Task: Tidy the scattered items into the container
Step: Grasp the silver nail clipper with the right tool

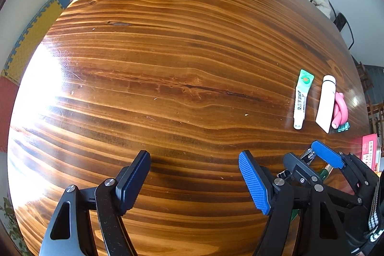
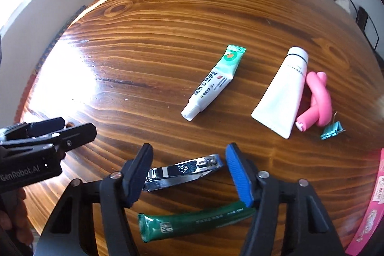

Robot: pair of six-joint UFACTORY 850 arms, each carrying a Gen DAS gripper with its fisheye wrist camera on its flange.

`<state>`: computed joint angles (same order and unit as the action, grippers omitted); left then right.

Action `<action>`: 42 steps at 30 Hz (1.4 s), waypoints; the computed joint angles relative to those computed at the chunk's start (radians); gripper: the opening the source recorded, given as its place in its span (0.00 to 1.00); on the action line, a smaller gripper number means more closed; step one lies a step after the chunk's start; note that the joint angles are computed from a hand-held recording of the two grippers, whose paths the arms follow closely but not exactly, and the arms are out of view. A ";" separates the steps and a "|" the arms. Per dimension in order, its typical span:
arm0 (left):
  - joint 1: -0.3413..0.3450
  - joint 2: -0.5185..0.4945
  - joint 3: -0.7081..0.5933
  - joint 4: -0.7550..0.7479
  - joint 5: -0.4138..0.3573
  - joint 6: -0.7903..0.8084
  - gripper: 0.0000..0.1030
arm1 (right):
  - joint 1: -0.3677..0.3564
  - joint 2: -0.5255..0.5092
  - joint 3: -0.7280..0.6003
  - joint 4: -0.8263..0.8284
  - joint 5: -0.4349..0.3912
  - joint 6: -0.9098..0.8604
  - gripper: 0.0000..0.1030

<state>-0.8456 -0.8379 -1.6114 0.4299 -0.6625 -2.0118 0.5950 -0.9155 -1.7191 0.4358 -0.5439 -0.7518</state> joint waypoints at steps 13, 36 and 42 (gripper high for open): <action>0.019 -0.074 -0.129 -0.028 -0.024 0.123 0.76 | -0.077 0.058 0.106 0.139 0.051 -0.265 0.24; 0.105 -0.301 -0.504 -0.052 -0.130 0.434 0.75 | -0.168 0.044 0.069 0.161 -0.007 -0.128 0.18; 0.115 -0.370 -0.615 -0.055 -0.168 0.522 0.75 | -0.174 0.037 0.055 0.162 -0.007 -0.106 0.18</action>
